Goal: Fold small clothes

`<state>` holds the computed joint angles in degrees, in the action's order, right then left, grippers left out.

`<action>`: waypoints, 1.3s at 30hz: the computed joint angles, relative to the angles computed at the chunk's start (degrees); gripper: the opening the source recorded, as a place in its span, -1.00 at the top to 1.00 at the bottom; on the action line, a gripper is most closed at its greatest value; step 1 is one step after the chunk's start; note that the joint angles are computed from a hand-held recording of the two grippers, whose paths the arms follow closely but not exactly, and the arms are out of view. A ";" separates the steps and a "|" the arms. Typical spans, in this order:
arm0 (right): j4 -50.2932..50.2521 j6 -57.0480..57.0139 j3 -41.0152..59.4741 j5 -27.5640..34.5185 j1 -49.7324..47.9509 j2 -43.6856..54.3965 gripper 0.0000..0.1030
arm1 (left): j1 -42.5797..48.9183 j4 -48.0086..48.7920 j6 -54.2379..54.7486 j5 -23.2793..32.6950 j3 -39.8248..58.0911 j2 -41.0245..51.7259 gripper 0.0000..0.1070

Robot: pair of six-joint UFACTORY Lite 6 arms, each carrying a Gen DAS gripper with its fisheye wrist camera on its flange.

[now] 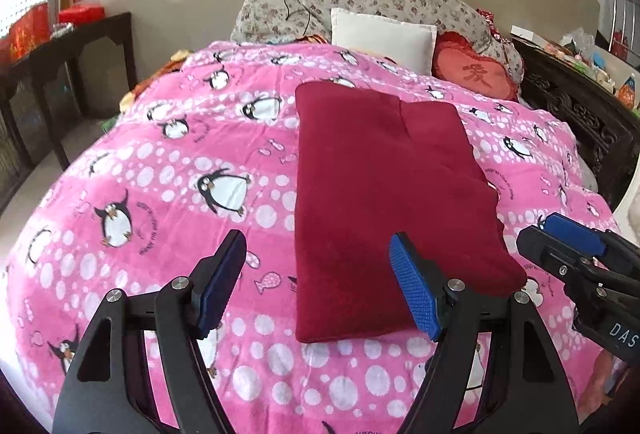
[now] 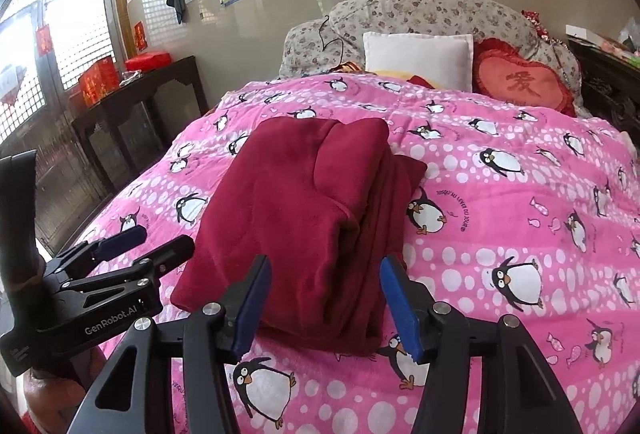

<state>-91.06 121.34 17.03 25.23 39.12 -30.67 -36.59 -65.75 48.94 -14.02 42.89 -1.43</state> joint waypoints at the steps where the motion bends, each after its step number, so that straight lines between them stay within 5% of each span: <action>1: 1.29 -0.89 -0.10 0.56 0.56 -0.48 -0.07 | -0.30 -1.09 1.12 -0.30 -0.28 -0.64 -0.39; 10: 14.01 -9.83 -1.81 9.79 9.42 -8.71 -0.10 | -3.79 -7.20 6.54 -3.05 -4.24 -8.38 -0.39; 23: 23.55 -9.75 -2.63 31.13 30.04 -16.71 -0.16 | -12.76 -18.60 15.91 -11.86 -10.14 -20.08 -0.39; 39: 23.30 -7.21 -2.95 29.83 31.04 -14.65 -0.17 | -15.13 -18.95 15.62 -14.33 -11.46 -20.00 -0.39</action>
<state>-67.76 114.13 14.07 55.07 70.16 -45.32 -51.71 -84.70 64.56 -28.36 31.43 -21.43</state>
